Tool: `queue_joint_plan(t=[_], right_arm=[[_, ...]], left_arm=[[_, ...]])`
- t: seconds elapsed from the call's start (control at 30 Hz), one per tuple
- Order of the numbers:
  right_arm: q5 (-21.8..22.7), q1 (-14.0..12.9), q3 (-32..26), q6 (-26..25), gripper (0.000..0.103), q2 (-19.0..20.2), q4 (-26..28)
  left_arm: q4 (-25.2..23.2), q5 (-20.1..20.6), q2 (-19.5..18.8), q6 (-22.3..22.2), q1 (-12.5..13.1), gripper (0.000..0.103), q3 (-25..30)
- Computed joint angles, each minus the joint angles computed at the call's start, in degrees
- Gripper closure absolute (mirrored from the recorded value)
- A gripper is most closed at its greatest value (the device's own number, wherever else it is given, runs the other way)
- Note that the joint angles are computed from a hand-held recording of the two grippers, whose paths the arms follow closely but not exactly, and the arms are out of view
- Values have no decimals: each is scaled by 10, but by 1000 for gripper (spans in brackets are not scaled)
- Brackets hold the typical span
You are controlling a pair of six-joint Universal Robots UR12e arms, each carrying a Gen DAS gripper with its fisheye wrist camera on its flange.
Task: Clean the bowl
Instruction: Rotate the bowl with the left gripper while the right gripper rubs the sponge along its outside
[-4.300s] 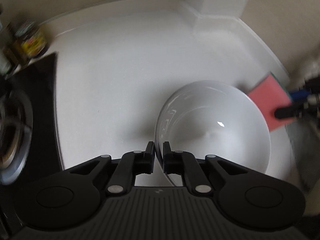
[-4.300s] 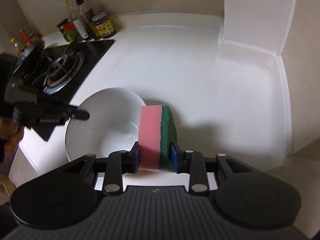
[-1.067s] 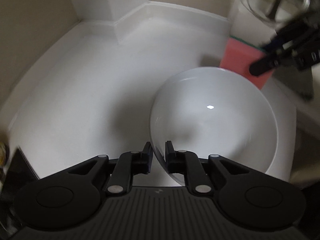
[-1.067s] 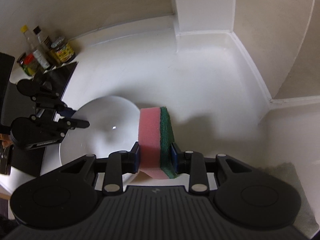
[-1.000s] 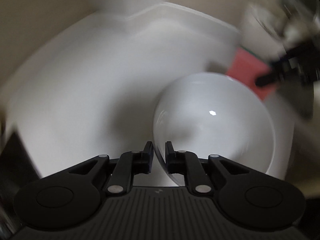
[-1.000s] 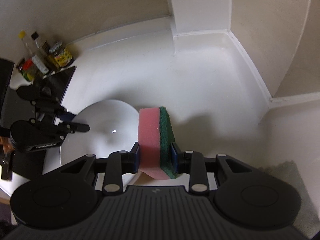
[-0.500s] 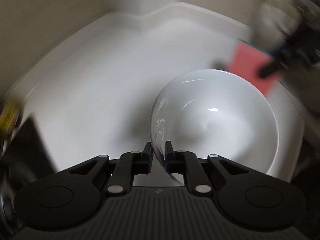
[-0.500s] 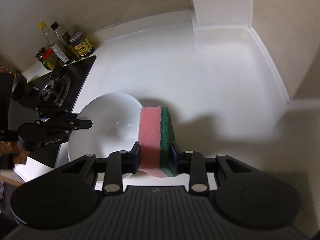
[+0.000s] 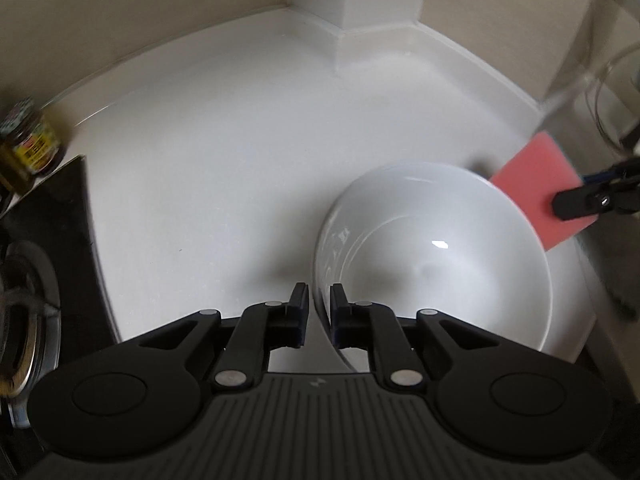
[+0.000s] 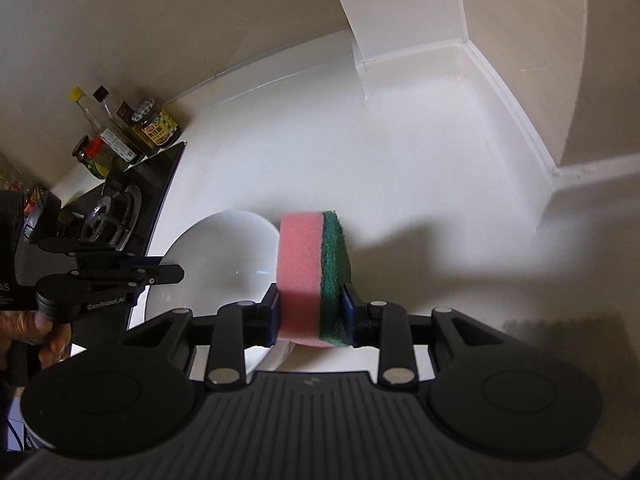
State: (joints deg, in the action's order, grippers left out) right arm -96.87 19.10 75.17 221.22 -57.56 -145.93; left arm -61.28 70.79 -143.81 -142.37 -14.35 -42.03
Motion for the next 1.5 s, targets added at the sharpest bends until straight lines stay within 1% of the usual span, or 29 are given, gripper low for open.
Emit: queue_joint_plan(t=[0.1,0.13,0.17,0.2,0.23,0.27,0.3,0.37,0.4,0.43,0.57,0.6,0.67,0.8,0.87,0.93,0.97,1.0,1.07,1.1,1.13,1.17,1.23,1.27,1.3,1.37,1.4,1.47,1.5], right_arm=[[-5,2,-5,-3,76,1,8],[-7,2,-6,-2,76,1,10],[-13,2,-10,-4,76,3,15],[-22,3,-17,-8,76,6,23],[-31,4,-24,-13,76,9,31],[-36,4,-30,-16,76,12,39],[-40,5,-33,-17,76,14,43],[-41,4,-33,-11,76,15,38],[-38,4,-28,1,76,14,28],[-38,4,-25,6,76,14,22],[-33,6,-5,56,77,9,-13],[-30,6,-2,71,77,8,-17],[-20,6,0,79,76,6,-13],[-5,3,-17,18,77,8,24],[-13,1,-26,-13,77,12,29],[-26,0,-39,-38,76,19,42],[-29,-1,-43,-39,76,22,45],[-31,-2,-47,-39,76,24,47],[-31,-4,-50,-33,77,25,49],[-29,-4,-49,-29,77,25,48],[-29,-4,-47,-27,77,24,46],[-28,-4,-44,-23,77,22,43],[-24,-4,-39,-13,77,20,38],[-21,-4,-36,-3,77,18,34],[-22,-3,-34,7,77,18,32],[-24,0,-32,24,77,17,33],[-26,1,-35,18,76,18,39],[-29,4,-44,-6,76,21,54],[-29,5,-51,-23,76,22,65]], left_arm=[[-15,-12,-12,93,0,94,22],[-36,-19,-22,139,0,93,44],[-57,-25,-32,171,0,93,64],[-86,-30,-45,197,-1,92,93],[-112,-34,-58,210,-1,92,120],[-128,-37,-67,210,-1,92,140],[-137,-36,-76,185,-1,92,157],[-128,-25,-75,119,-1,92,155],[-113,-17,-67,81,-2,92,139],[-89,-3,-52,28,-2,92,108],[-44,11,-11,-76,2,92,29],[-41,12,-8,-73,2,92,23],[-37,15,-8,-38,1,92,22],[-54,13,-28,101,-2,91,59],[-102,3,-53,194,-5,90,111],[-151,-10,-79,248,-6,89,167],[-180,-20,-100,245,-5,90,208],[-193,-29,-113,226,-4,90,233],[-180,-41,-110,159,0,87,226],[-164,-46,-101,118,3,85,207],[-137,-50,-82,70,6,84,170],[-113,-51,-65,35,9,84,135],[-72,-45,-36,-11,11,84,77],[-61,-37,-24,-22,12,84,55],[-50,-32,-28,-34,10,85,57],[-68,-19,-41,-24,5,92,83],[-70,-17,-41,-10,4,93,84],[-66,-6,-47,45,0,93,92],[-65,-4,-53,83,-3,93,102]])
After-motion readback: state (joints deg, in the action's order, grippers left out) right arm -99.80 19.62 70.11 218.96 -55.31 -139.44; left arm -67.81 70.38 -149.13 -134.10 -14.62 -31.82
